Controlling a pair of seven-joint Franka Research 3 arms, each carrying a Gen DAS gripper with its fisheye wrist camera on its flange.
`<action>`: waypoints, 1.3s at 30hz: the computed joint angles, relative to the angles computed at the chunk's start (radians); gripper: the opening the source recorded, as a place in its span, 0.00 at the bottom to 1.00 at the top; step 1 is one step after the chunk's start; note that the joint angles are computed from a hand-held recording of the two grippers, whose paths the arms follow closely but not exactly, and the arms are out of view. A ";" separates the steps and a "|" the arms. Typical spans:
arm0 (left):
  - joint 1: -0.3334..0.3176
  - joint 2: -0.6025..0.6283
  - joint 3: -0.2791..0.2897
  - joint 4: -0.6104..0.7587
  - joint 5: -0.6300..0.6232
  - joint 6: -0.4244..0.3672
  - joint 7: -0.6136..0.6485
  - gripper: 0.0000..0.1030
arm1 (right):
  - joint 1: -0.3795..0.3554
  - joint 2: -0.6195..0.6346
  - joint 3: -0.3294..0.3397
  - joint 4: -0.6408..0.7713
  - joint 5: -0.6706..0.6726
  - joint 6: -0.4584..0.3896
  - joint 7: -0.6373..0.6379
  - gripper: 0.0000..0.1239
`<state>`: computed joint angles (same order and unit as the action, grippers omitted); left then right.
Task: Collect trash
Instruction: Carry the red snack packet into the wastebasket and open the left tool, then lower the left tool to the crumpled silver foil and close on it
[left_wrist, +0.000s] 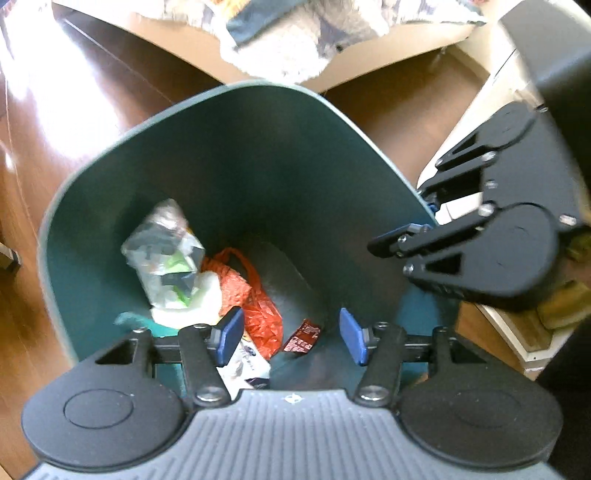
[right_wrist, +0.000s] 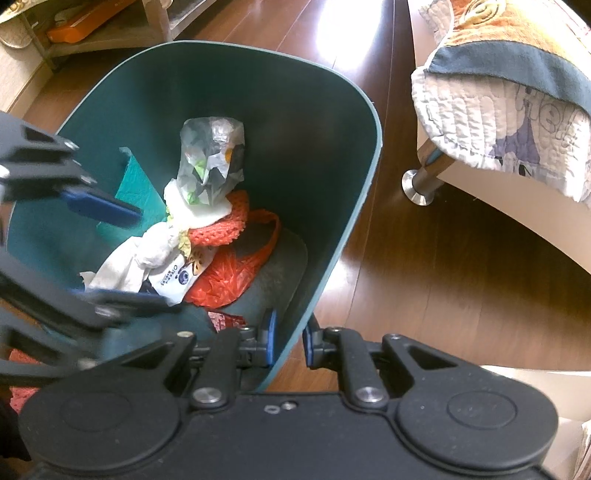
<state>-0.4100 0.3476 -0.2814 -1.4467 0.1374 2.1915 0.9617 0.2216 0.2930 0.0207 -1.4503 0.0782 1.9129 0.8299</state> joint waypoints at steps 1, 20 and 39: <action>0.007 -0.032 -0.001 -0.035 -0.004 0.018 0.004 0.63 | 0.001 0.001 0.000 -0.003 -0.001 0.003 0.004 0.11; 0.108 -0.459 0.028 -0.539 0.060 -0.047 -0.201 0.69 | 0.033 0.026 0.003 0.055 -0.044 -0.081 0.050 0.13; 0.104 -0.585 0.093 -1.071 -0.429 0.200 -0.408 0.75 | 0.030 -0.009 0.006 0.021 -0.026 -0.135 0.152 0.11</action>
